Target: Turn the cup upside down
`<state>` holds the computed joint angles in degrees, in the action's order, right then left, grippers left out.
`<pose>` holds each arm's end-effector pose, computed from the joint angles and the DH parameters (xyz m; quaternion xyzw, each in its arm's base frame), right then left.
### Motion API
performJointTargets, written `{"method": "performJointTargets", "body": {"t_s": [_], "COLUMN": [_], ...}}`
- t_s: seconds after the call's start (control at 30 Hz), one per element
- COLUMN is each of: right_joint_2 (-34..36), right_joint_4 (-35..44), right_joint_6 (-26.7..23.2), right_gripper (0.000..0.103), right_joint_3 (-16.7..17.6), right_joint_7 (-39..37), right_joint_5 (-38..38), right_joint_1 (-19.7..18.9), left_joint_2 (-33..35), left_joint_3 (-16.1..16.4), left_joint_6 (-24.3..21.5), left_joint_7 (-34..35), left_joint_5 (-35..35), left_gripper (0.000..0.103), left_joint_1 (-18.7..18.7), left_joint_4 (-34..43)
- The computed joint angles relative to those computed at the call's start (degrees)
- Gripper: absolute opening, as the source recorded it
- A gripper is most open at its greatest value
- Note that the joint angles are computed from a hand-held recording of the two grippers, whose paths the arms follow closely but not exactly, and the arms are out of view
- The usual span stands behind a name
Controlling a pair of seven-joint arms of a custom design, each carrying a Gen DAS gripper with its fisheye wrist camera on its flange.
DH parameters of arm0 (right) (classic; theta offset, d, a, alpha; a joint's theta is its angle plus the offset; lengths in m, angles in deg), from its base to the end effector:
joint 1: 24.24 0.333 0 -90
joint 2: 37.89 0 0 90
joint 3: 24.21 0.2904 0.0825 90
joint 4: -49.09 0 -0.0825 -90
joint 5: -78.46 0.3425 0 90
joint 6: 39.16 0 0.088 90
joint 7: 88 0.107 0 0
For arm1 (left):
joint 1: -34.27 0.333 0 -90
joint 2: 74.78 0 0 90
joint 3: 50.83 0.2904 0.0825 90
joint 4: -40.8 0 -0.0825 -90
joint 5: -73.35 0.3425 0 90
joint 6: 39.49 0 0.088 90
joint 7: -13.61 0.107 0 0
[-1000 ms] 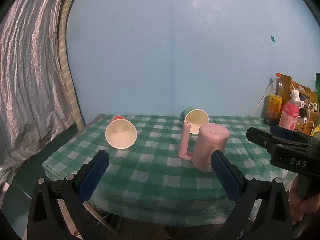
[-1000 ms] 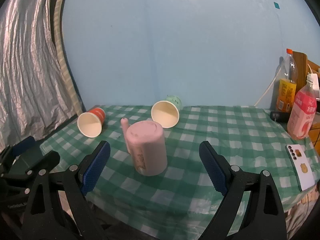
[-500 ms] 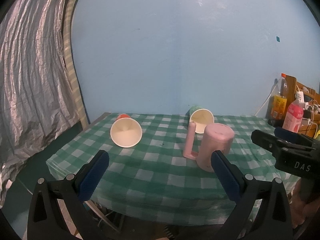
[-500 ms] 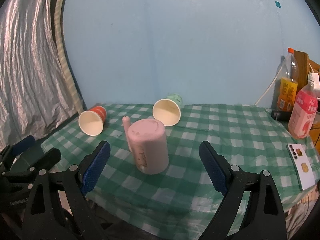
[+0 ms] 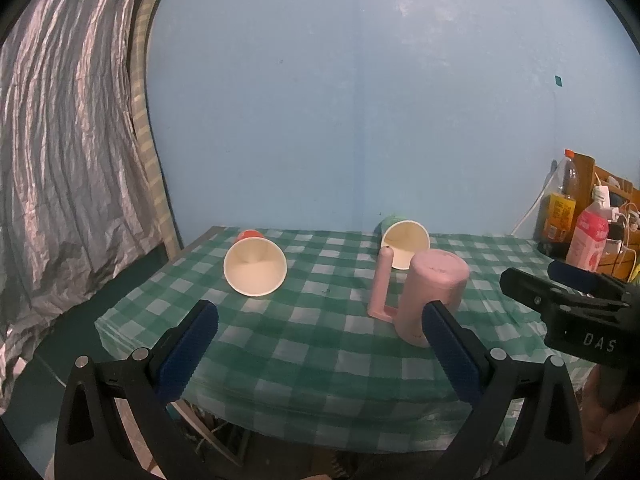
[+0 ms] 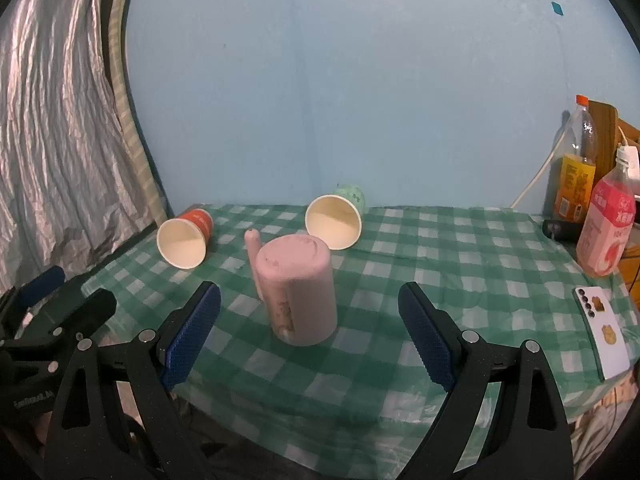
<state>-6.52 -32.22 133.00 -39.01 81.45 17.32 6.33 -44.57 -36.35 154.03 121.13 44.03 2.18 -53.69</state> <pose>0.6312 0.2900 0.4694 -0.5927 0.5946 -0.3355 0.4273 0.6422 -0.1870 0.4622 -0.5356 0.6253 -0.4361 0.3633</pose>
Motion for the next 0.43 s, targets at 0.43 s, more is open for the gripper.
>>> {"method": "performJointTargets", "body": {"t_s": [0.43], "right_joint_2": [0.4], "right_joint_4": [0.1], "right_joint_6": [0.0], "right_gripper": [0.090], "right_joint_3": [0.4], "right_joint_7": [-2.1], "right_joint_5": [2.2], "right_joint_1": [-0.2], "left_joint_2": [-0.3], "left_joint_3": [-1.3], "left_joint_6": [-1.2], "left_joint_7": [-1.3], "left_joint_5": [2.3], "left_gripper": [0.103], "left_joint_1": [1.5], "left_joint_4": [0.0]}}
